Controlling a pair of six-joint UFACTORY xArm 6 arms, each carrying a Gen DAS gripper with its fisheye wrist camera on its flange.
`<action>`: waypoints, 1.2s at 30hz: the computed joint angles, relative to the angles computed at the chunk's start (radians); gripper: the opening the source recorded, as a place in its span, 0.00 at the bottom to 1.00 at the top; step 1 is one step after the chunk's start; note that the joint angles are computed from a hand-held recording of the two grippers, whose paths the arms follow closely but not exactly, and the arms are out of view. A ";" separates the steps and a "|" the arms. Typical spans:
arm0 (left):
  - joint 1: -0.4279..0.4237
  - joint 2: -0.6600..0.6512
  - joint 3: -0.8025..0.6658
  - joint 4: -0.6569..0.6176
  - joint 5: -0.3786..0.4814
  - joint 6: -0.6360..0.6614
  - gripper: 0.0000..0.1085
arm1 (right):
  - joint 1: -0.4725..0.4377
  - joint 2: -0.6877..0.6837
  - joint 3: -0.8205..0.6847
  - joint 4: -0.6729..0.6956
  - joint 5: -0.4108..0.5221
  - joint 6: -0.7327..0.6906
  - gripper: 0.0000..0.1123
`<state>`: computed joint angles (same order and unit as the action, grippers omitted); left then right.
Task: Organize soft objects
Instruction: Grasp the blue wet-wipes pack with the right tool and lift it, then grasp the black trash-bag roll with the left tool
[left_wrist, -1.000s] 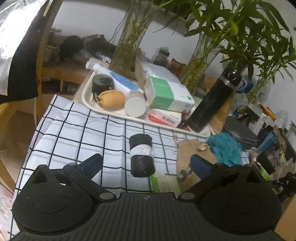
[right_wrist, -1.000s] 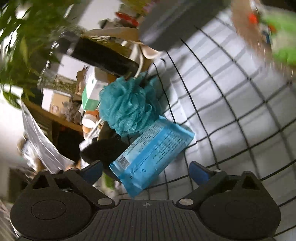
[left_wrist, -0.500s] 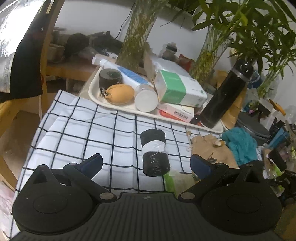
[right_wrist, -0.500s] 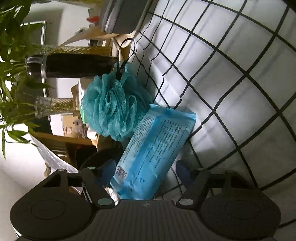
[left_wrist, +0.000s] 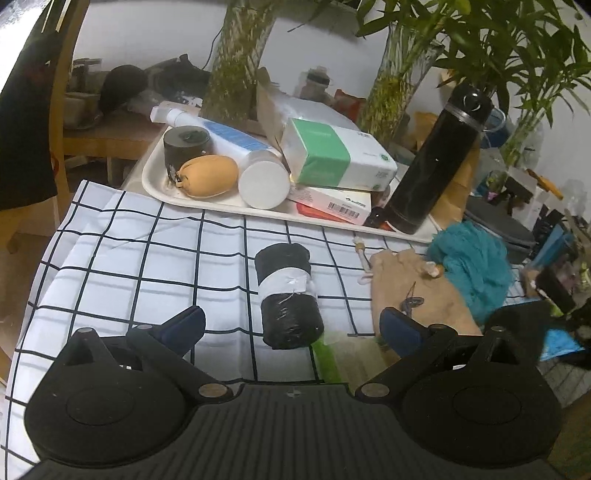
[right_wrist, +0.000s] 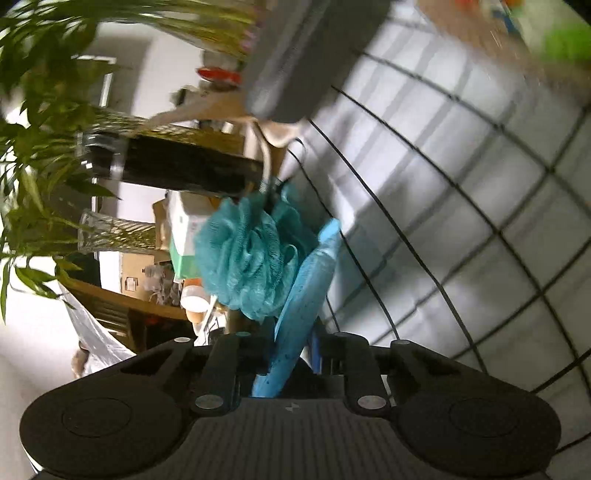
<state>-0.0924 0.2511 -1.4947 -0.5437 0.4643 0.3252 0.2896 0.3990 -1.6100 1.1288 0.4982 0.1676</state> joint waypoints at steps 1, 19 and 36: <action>0.000 0.004 -0.003 0.008 -0.001 -0.006 0.95 | 0.001 -0.005 -0.004 -0.031 -0.007 0.011 0.16; -0.039 0.108 -0.085 0.249 0.001 -0.079 0.48 | 0.022 -0.105 0.016 -0.924 -0.162 0.327 0.13; -0.050 0.034 -0.011 0.245 -0.086 -0.020 0.36 | 0.026 -0.176 0.067 -1.029 -0.239 0.321 0.13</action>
<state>-0.1427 0.2853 -1.5052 -0.2990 0.3787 0.3056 0.3159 0.2232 -1.5425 0.1003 0.2596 0.4885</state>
